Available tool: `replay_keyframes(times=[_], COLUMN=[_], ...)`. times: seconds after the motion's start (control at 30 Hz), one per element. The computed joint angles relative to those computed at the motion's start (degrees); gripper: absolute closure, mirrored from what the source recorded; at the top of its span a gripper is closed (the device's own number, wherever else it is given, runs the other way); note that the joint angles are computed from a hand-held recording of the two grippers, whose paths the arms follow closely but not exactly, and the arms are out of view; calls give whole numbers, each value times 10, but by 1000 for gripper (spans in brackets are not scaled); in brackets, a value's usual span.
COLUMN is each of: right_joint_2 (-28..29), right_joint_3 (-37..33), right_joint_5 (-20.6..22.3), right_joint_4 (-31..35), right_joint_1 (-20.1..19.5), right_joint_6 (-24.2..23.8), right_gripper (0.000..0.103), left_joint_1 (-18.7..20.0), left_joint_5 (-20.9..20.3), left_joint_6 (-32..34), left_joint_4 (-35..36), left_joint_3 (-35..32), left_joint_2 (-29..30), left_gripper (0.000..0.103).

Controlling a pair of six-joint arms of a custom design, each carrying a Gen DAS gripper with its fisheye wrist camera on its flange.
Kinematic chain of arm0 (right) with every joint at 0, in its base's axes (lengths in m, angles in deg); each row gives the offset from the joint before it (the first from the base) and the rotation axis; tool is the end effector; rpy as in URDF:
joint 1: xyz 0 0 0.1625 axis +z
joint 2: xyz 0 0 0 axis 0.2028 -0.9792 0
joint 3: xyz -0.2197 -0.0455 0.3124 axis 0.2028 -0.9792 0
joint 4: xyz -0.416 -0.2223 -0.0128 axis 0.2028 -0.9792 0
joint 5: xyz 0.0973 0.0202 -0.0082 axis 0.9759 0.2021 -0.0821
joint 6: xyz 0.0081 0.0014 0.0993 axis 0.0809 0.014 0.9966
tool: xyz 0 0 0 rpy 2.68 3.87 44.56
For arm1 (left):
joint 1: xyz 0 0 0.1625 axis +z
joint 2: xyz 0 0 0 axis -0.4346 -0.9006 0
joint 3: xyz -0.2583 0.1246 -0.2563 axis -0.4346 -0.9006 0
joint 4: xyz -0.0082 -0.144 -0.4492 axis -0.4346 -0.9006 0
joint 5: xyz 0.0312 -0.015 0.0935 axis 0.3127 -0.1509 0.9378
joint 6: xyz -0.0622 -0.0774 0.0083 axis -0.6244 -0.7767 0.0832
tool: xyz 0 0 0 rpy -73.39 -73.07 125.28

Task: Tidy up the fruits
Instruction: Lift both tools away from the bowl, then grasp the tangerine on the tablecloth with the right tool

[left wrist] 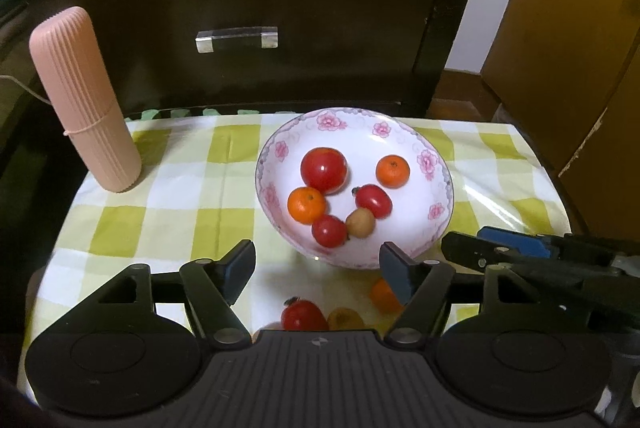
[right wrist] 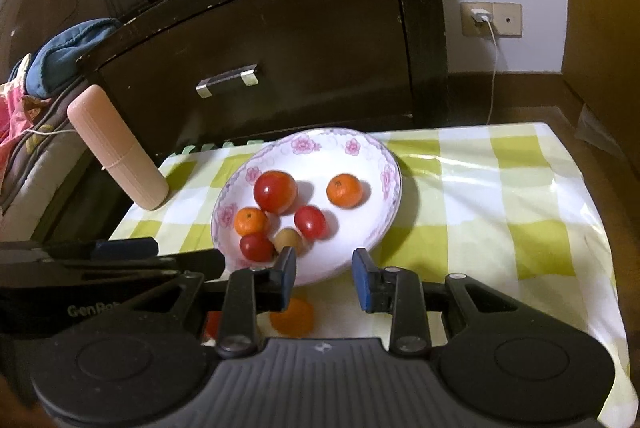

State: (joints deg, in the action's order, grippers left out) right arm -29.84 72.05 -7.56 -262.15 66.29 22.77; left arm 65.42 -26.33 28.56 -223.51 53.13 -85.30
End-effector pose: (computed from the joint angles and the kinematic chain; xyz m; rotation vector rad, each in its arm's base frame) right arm 0.0125 -0.5201 0.2315 0.4340 -2.5385 0.9056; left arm -0.3108 -0.5296 -0.0358 0.4613 2.3571 -0.7836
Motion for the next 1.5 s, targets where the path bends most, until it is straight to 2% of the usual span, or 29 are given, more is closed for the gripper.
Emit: replay_keyframes(times=[0.67,0.97,1.5], right_joint_2=[-46,-48,-29], right_joint_3=[55,62,57], right_joint_5=[-8,-14,-26], right_joint_4=[6,11,10], right_joint_1=[1,3,5], right_joint_6=[-5,-9,-18], right_gripper=[71,68,66], left_joint_1=[-26,-26,-17], left_joint_5=[4,-2,-16], left_joint_6=[-66,-93,-91], left_joint_4=[49,75,101], left_joint_3=[65,79,88], left_joint_2=[-51,-66,-72], left_gripper=[18,17,15])
